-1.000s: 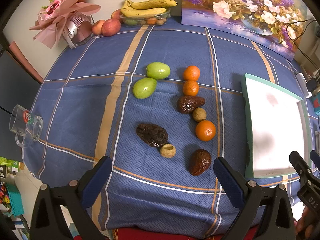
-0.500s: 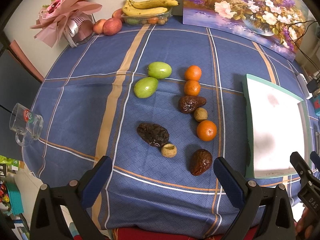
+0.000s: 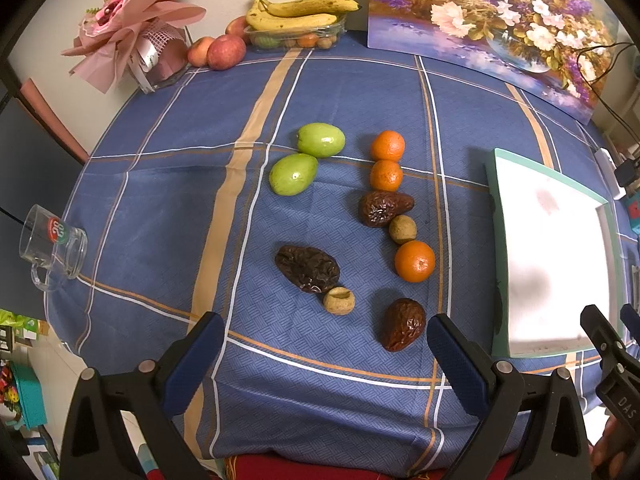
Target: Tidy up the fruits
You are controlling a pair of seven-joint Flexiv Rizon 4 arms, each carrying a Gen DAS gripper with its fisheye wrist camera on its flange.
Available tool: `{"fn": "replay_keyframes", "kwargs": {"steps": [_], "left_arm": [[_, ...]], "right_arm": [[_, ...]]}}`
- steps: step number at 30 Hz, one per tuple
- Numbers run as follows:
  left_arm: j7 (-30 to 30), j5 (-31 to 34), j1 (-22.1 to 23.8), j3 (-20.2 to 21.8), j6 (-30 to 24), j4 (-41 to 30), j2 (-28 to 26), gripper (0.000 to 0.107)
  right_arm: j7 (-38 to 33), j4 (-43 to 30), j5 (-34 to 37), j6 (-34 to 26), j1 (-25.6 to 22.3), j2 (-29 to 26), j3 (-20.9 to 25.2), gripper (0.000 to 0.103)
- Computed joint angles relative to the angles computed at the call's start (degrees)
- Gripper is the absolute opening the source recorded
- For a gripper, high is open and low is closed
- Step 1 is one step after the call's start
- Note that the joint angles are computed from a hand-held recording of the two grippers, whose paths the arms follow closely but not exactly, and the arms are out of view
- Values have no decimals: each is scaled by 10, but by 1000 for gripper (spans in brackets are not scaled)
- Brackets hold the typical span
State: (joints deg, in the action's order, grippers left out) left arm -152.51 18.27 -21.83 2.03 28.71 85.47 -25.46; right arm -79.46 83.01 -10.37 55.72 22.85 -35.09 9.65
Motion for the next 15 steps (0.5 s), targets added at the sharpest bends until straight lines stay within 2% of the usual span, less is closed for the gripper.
{"fn": "replay_keyframes", "kwargs": {"steps": [7, 15], "left_arm": [[-4, -6, 4, 1, -2, 5, 0, 103], [-29, 16, 4, 11, 4, 2, 2, 103]], "right_arm": [[-1, -1, 1, -4, 0, 0, 1, 103], [-25, -39, 33, -43, -7, -15, 22, 103]]}}
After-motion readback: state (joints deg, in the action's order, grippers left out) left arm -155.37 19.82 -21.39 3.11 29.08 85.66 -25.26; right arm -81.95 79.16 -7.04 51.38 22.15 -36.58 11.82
